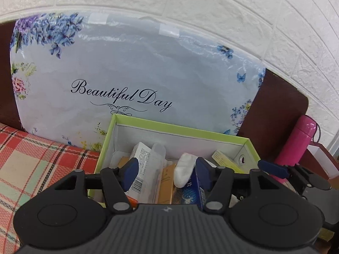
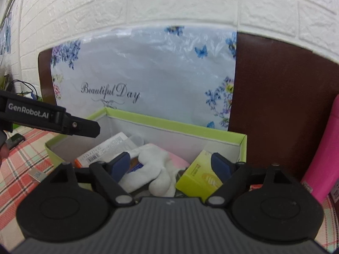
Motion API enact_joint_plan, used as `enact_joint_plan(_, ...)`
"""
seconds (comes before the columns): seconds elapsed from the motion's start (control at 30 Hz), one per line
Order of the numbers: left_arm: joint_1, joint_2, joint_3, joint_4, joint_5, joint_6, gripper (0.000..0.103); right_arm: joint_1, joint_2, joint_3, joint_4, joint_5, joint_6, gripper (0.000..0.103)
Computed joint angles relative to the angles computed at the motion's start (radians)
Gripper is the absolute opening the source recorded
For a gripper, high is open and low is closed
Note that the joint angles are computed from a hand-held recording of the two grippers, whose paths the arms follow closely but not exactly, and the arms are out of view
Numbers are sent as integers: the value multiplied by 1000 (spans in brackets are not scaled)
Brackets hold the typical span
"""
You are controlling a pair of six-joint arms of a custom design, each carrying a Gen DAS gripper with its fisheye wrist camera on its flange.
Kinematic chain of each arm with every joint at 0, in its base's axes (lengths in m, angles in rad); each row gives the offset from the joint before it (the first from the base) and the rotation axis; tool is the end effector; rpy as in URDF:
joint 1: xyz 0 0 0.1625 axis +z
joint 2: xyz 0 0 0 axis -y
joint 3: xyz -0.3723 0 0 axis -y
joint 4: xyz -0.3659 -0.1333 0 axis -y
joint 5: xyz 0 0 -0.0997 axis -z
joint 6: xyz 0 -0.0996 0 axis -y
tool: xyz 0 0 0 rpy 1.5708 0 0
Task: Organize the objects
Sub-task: 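Lift tube and glove into the lime-green box and open both tools, then grasp the green box with the left tool while the right tool grasps the steel wool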
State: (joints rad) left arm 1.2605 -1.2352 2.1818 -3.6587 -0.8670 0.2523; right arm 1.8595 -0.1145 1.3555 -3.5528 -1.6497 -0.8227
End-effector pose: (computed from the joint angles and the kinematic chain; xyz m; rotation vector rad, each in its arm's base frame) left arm 0.0518 -0.4860 0.2762 0.1087 2.1787 -1.3849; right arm 0.2993 -0.5672 -0.1471 1.3917 -2.3197 0.9853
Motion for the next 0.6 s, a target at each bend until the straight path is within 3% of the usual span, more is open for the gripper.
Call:
enact_joint_plan(0.13, -70, -41, 57, 6, 66, -19, 69, 10, -47, 93, -90, 36, -15, 100)
enact_joint_plan(0.23, -132, -70, 112, -7, 139, -35, 73, 14, -79, 166, -160, 57, -32, 103)
enact_joint_plan(0.6, -305, -113, 316, -69, 332, -99, 78, -8, -217, 466, -315, 84, 20, 103)
